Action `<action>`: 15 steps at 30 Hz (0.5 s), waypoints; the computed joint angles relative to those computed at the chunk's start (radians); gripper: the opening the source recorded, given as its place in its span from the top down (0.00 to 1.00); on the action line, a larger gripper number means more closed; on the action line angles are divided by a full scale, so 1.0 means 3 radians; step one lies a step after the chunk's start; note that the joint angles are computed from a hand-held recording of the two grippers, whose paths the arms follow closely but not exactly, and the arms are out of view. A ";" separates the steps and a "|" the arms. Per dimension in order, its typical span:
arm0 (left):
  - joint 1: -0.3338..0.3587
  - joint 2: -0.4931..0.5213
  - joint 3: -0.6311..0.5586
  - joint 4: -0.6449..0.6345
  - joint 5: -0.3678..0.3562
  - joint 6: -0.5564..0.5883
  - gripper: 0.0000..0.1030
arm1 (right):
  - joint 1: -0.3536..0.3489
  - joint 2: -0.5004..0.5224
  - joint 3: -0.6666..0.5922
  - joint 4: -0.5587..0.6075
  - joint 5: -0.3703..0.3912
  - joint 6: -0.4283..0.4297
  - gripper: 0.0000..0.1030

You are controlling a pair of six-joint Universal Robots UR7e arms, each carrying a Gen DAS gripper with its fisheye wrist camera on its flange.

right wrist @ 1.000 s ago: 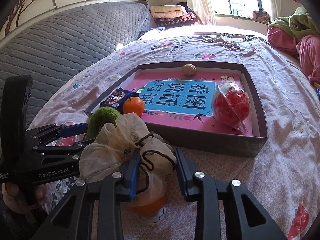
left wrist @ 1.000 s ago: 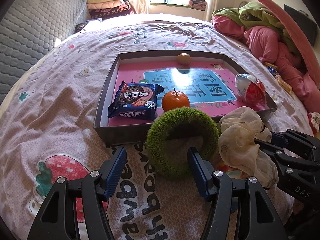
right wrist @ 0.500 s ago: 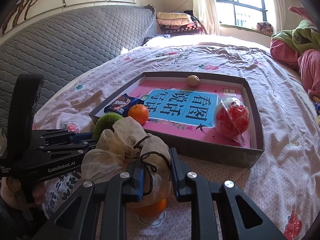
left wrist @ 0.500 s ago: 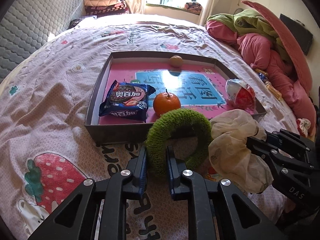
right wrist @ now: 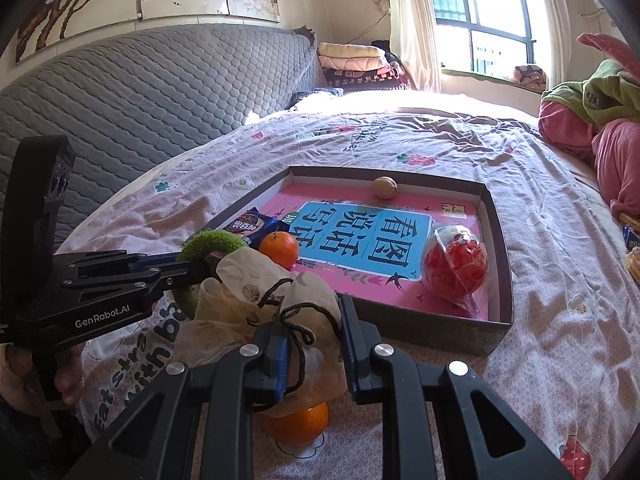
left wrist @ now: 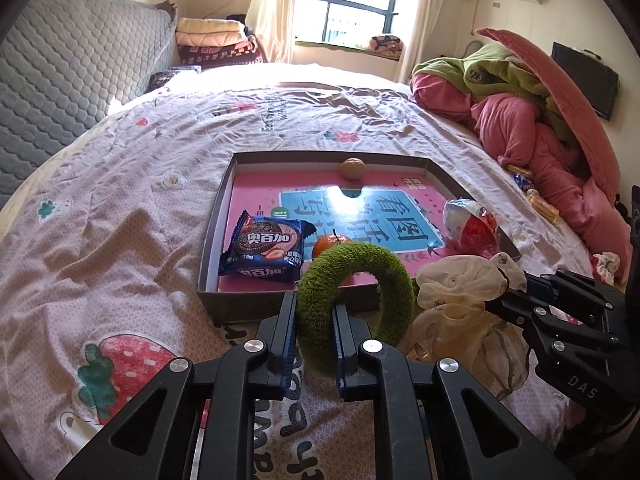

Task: Organize objects
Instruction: 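Lift the green ring and cloth bag and carry them over the tray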

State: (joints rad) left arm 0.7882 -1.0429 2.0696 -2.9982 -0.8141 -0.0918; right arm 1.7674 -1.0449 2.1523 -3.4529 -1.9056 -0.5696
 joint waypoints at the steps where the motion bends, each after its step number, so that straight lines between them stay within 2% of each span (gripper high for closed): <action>1: -0.0012 -0.0007 0.0009 -0.0032 0.0016 0.0030 0.85 | 0.0011 0.0011 0.0005 -0.0062 -0.0014 -0.0032 0.79; 9: -0.0109 -0.0028 0.0048 -0.0320 0.0173 0.0206 0.85 | 0.0071 0.0036 0.0049 -0.0475 0.0044 -0.0270 0.79; 15: -0.0133 -0.0047 0.0055 -0.0387 0.0233 0.0244 0.85 | 0.0066 0.0014 0.0056 -0.0588 0.0113 -0.0271 0.78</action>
